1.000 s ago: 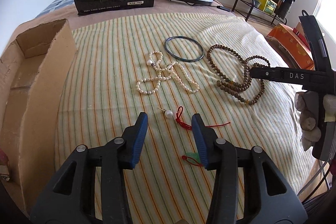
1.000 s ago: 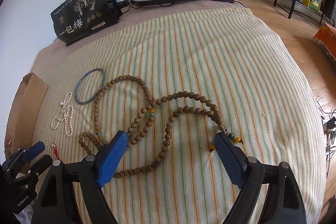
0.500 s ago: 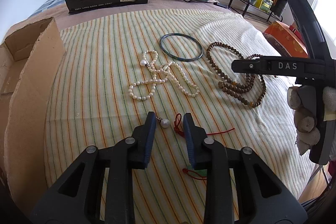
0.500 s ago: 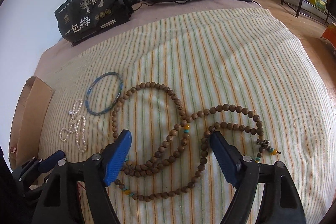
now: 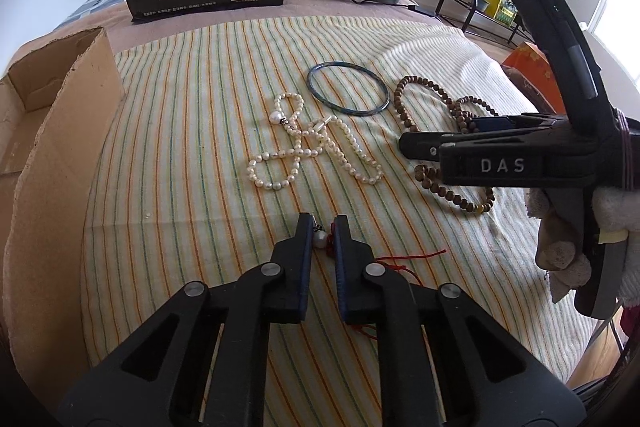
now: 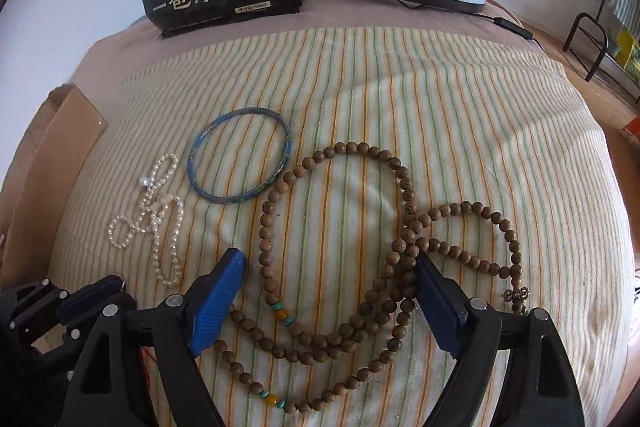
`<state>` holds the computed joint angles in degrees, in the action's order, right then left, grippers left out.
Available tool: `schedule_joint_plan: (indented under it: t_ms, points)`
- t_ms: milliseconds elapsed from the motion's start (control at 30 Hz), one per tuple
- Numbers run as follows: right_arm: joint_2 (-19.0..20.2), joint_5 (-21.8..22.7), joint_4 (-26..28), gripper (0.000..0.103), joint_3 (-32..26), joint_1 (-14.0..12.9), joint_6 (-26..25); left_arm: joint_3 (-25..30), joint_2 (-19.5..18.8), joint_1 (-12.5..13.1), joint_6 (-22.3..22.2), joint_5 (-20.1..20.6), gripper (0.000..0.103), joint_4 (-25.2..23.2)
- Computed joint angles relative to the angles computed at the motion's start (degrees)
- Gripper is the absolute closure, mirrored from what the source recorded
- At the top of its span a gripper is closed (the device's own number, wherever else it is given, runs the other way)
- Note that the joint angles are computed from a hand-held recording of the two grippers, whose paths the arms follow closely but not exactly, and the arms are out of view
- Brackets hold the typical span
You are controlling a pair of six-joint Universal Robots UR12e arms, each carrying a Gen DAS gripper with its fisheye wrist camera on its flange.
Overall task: Organize jewelry
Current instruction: 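Grasp the wooden bead mala with the right tool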
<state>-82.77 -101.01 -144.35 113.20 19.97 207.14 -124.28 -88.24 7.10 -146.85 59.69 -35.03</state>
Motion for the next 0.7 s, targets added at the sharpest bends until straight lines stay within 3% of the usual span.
schedule_joint_plan:
  t_ms: [133, 200, 367, 700]
  points:
    - [-0.09, -2.18, 0.81, 0.035, -0.06, 0.33, -1.52, 0.06, -0.02, 0.05, -0.19, -0.18, 0.095, -0.17]
    - [-0.47, -2.41, 0.31, 0.055, 0.37, 0.09, -2.04, -0.01, 0.03, 0.04, -0.18, -0.09, 0.095, -0.05]
    - [-1.27, -2.64, -0.32, 0.093, 1.18, -0.42, -3.39, -0.14, 0.28, 0.14, -0.20, -0.16, 0.095, 0.06]
    - [-3.54, -1.42, -2.47, 0.093, 3.14, -0.61, -0.19, -0.60, 1.67, 1.11, -0.19, -1.31, 0.096, 0.09]
